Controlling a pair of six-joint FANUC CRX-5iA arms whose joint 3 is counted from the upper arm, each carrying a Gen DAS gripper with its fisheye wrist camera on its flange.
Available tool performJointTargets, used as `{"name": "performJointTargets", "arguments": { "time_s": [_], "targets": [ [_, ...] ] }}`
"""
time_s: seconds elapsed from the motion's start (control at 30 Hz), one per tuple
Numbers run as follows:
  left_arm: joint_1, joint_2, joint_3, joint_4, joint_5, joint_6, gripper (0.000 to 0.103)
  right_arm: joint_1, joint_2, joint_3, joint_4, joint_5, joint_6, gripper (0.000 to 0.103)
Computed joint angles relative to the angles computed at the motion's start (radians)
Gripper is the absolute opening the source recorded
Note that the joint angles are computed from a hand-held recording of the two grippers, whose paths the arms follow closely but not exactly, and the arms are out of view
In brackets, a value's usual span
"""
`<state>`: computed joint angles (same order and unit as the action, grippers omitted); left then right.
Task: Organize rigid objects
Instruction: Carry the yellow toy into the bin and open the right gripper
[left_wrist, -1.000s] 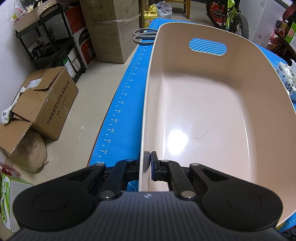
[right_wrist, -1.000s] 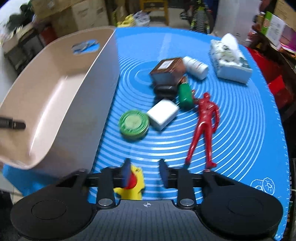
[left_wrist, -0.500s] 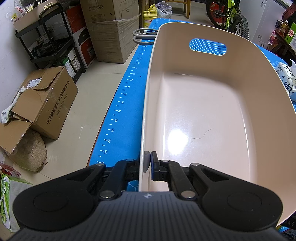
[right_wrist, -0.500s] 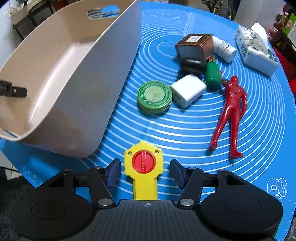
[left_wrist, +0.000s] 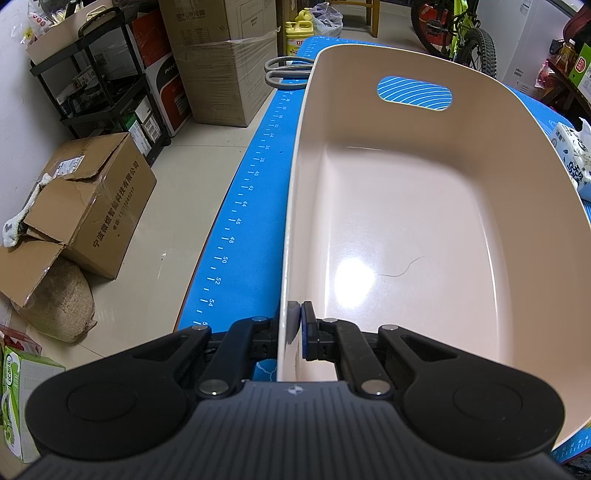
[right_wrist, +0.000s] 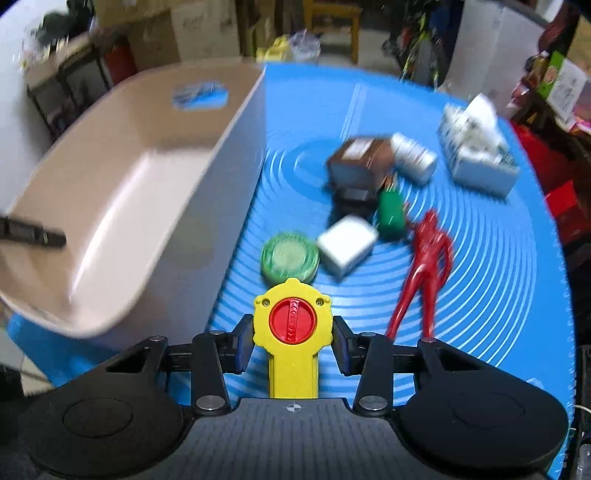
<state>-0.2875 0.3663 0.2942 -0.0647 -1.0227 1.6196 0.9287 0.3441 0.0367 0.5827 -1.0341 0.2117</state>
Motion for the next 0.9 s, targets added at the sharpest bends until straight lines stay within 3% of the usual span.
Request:
{"name": "performJointTargets", "arguments": {
  "time_s": [0.23, 0.4, 0.63, 0.9],
  "targets": [
    [0.0, 0.001, 0.001, -0.001, 0.0, -0.002, 0.008, 0.001, -0.031, -0.021, 0.243, 0.006, -0.125, 0.048],
    [-0.001, 0.002, 0.002, -0.001, 0.0, -0.001, 0.008, -0.018, -0.005, 0.02, 0.349, 0.047, -0.139, 0.048],
    [-0.001, 0.001, 0.001, 0.001, 0.003, 0.0, 0.008, -0.043, 0.099, 0.15, 0.327, 0.144, -0.041, 0.048],
    [0.001, 0.002, 0.001, 0.002, 0.007, -0.005, 0.008, -0.058, 0.285, 0.42, 0.102, 0.122, 0.185, 0.048]
  ]
}}
